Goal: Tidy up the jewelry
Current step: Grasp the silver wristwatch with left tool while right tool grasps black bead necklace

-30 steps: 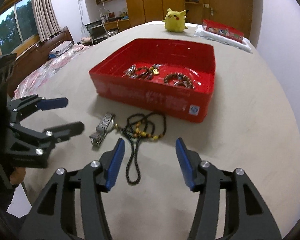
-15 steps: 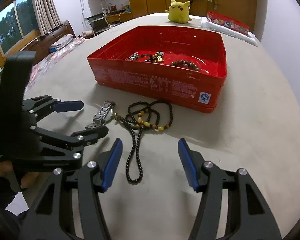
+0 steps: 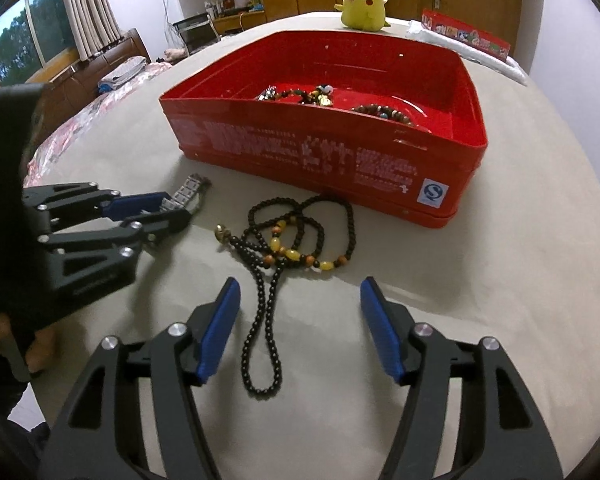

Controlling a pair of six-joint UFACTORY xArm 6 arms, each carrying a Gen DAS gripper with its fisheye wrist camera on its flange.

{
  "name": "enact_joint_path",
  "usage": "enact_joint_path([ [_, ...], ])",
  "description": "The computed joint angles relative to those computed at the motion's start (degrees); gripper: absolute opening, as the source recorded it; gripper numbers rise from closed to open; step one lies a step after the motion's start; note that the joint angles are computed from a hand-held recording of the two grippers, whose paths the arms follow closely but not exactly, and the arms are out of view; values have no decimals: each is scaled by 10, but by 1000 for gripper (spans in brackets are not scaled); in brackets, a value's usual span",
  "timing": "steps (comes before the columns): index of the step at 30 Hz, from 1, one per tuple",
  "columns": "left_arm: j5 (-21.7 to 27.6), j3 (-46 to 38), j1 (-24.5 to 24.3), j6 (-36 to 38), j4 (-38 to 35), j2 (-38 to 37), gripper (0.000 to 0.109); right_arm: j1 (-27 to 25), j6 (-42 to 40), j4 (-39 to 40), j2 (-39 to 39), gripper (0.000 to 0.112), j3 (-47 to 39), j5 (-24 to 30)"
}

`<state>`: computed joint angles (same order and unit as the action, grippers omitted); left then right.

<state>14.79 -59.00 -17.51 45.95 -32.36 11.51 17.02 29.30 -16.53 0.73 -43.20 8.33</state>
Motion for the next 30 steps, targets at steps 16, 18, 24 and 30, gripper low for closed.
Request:
enact_joint_path([
  [16,32,-12,14,44,-47,-1,17,0,53,-101,59,76,-68,24],
  [18,35,-14,14,45,-49,0,17,1,49,-99,61,70,-69,22],
  [24,38,-17,13,46,-54,1,16,4,13,-76,56,32,-66,18],
  [30,40,-7,15,58,-68,-14,16,12,-26,-30,38,6,-51,18],
])
